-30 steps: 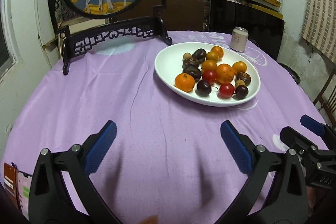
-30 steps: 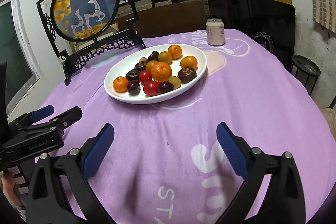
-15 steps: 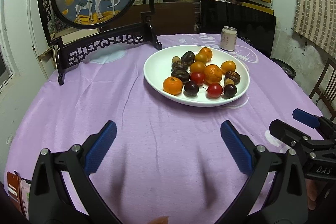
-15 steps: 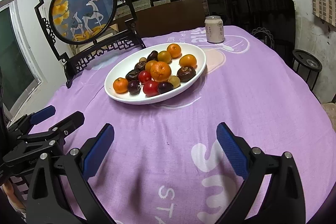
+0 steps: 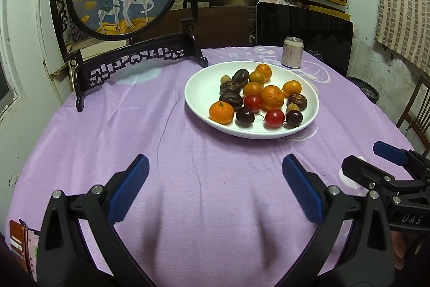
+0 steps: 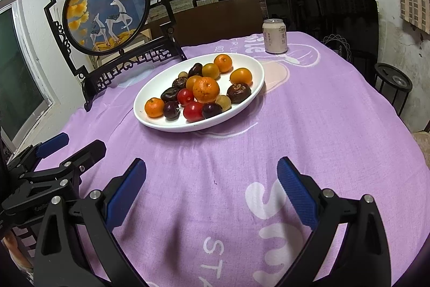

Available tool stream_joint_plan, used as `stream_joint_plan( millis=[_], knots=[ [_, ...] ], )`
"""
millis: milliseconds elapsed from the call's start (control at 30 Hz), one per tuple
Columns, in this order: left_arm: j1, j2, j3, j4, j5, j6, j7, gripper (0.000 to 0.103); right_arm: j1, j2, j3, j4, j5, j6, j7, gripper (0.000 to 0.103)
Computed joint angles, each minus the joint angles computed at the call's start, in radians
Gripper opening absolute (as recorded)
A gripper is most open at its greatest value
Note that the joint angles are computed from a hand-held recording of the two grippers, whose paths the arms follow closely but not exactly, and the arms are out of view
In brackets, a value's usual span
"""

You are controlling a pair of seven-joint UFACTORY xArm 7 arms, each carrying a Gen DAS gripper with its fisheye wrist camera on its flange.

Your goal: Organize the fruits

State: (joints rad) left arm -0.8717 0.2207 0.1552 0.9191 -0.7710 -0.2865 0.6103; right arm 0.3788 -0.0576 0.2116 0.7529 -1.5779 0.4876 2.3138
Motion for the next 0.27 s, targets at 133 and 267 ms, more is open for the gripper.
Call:
stream_joint_plan(
  millis=[133, 267],
  knots=[
    [-0.081, 0.01, 0.092, 0.017, -0.03, 0.043, 0.004, 0.101, 0.0, 0.002, -0.001, 0.001, 0.001, -0.001, -0.001, 0.098],
    [-0.09, 0.009, 0.11, 0.008, 0.023, 0.044, -0.048, 0.101, 0.001, 0.005, -0.001, 0.002, 0.0, 0.0, 0.0, 0.098]
  ],
)
